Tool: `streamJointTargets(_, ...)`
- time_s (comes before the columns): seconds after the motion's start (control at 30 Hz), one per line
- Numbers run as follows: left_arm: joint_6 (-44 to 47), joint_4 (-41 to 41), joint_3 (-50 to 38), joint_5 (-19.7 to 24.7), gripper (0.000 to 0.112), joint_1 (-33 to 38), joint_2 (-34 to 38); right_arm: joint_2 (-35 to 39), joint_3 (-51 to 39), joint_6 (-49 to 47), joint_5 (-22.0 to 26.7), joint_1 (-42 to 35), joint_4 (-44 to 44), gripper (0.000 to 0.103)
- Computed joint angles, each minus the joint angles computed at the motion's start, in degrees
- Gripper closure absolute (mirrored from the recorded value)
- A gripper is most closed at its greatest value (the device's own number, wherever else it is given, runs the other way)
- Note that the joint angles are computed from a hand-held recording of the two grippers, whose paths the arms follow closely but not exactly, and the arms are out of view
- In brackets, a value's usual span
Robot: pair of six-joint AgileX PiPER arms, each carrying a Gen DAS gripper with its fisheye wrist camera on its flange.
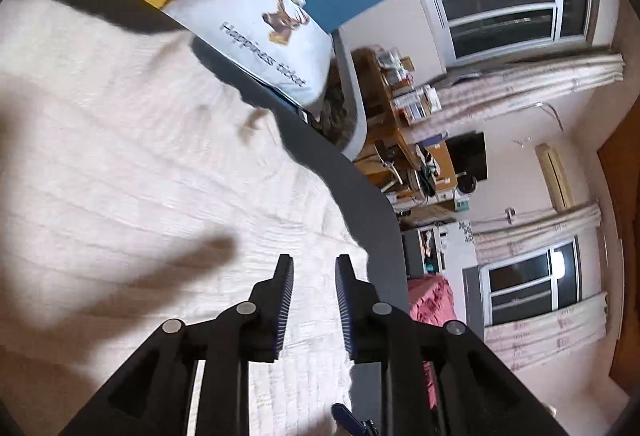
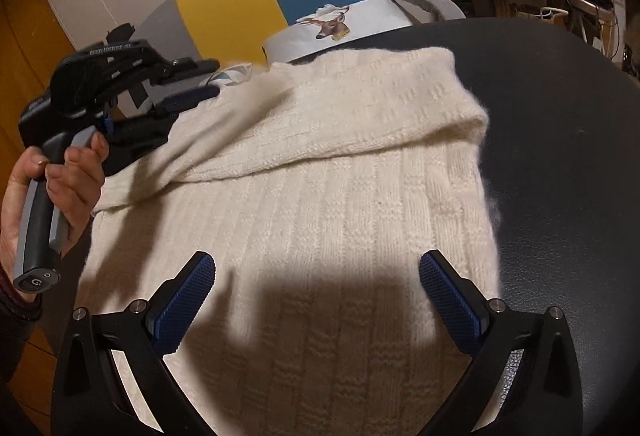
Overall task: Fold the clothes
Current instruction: 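Move the right tool to the sweater side edge and grasp it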
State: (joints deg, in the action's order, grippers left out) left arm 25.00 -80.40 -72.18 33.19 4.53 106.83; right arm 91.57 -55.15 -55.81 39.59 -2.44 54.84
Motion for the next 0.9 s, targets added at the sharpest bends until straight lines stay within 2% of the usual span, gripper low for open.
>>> streamJointTargets(0.1,8.2,-6.8,9.0,1.4,0.089,3.4,-6.8,0.9,-1.2,-0.1,2.0,-0.5,0.4,0.0)
streamJointTargets(0.17,13.8,-10.4,17.3,2.7,0.088,7.1,-13.6,0.9,-2.8,-0.5,6.1,-1.8,2.7,0.0)
streamJointTargets(0.27,16.8,-10.5,28.0,2.7,0.088,13.8,-21.8,1.0,-5.2,-0.5,12.1,-3.6,5.9,0.0)
streamJointTargets(0.37,20.8,-13.8,37.7,7.5,0.087,23.5,-26.8,3.8,-9.3,-0.2,21.6,-5.7,18.3,0.0)
streamJointTargets(0.43,22.4,-13.8,42.5,11.1,0.087,29.9,-29.6,7.8,-13.7,2.6,24.9,-4.2,24.0,0.0)
streamJointTargets(0.47,23.0,-13.3,44.7,13.2,0.087,33.6,-30.8,9.6,-16.3,5.8,23.8,-2.6,24.3,0.0)
streamJointTargets(0.53,23.1,-10.1,46.2,14.8,0.087,37.3,-32.7,14.1,-20.0,11.2,22.3,-0.2,26.6,0.002)
streamJointTargets(0.57,23.1,-8.6,46.4,15.1,0.087,38.2,-33.3,16.4,-21.7,14.3,21.9,0.7,27.3,0.005)
streamJointTargets(0.6,23.3,-7.3,46.5,15.6,0.087,39.0,-33.9,18.7,-23.4,17.8,21.6,1.4,27.2,0.016)
streamJointTargets(0.63,23.5,-6.4,46.7,16.1,0.087,39.6,-34.5,20.2,-24.5,20.5,20.6,2.1,26.7,0.02)
streamJointTargets(0.83,25.5,-4.0,46.6,19.1,0.087,41.6,-35.0,21.5,-25.0,29.3,10.2,6.1,19.9,0.022)
streamJointTargets(0.9,26.1,-4.2,46.5,19.2,0.087,41.8,-34.3,21.7,-24.6,29.9,8.7,6.5,20.0,0.022)
